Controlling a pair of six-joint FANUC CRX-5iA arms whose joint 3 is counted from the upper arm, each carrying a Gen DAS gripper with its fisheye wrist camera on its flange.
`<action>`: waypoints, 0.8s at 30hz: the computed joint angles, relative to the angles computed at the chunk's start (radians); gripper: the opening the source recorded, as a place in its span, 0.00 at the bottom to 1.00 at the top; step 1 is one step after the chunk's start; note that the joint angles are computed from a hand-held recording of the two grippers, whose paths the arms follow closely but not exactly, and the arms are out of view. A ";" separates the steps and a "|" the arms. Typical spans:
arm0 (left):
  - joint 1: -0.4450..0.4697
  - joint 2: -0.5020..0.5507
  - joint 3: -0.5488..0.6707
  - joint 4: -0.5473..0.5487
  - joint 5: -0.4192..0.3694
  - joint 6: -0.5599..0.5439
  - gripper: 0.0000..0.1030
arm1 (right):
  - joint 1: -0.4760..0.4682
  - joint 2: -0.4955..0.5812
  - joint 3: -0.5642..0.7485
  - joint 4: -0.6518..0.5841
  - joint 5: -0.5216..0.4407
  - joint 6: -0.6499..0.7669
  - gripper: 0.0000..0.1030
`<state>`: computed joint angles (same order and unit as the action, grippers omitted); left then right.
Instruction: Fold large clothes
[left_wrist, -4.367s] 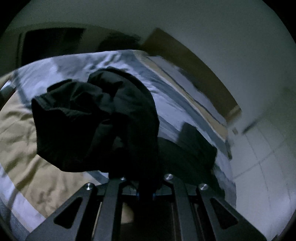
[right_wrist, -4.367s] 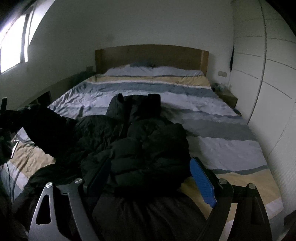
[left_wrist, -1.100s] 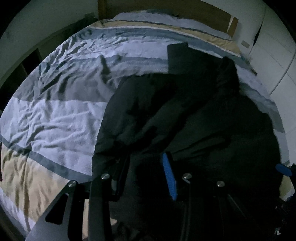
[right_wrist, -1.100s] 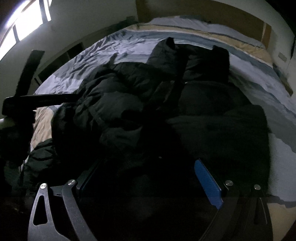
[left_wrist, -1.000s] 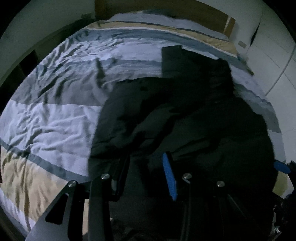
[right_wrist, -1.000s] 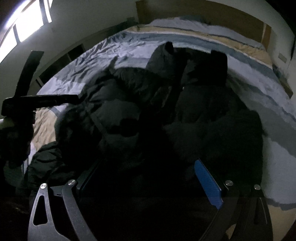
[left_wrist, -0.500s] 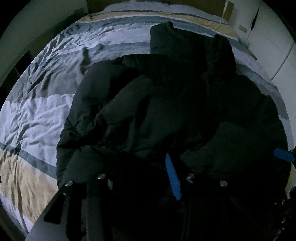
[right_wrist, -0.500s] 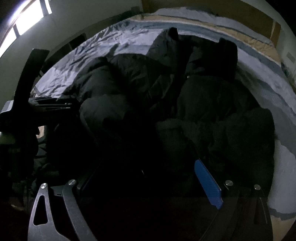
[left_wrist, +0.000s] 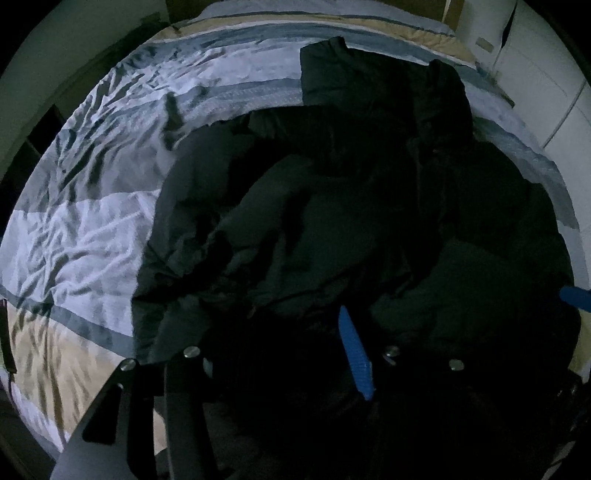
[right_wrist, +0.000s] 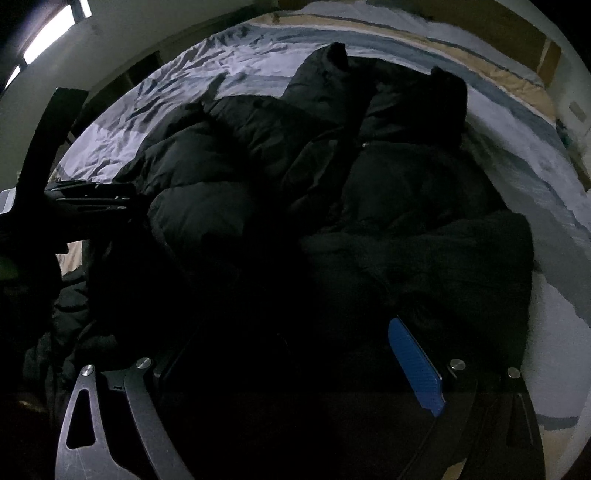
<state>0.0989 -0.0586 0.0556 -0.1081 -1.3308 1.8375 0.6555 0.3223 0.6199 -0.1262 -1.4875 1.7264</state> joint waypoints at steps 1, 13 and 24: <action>-0.002 0.002 0.009 -0.004 -0.008 0.002 0.49 | -0.003 0.003 0.010 0.001 -0.004 -0.003 0.92; -0.068 0.080 0.217 -0.104 -0.115 0.020 0.49 | -0.071 0.045 0.159 0.039 0.009 -0.031 0.92; -0.099 0.183 0.387 -0.171 -0.176 -0.037 0.50 | -0.144 0.101 0.265 0.095 0.033 -0.087 0.96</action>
<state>0.0000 0.1240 0.4426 -0.2788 -1.5065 1.8001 0.5115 0.4231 0.8848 -0.0315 -1.4545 1.6399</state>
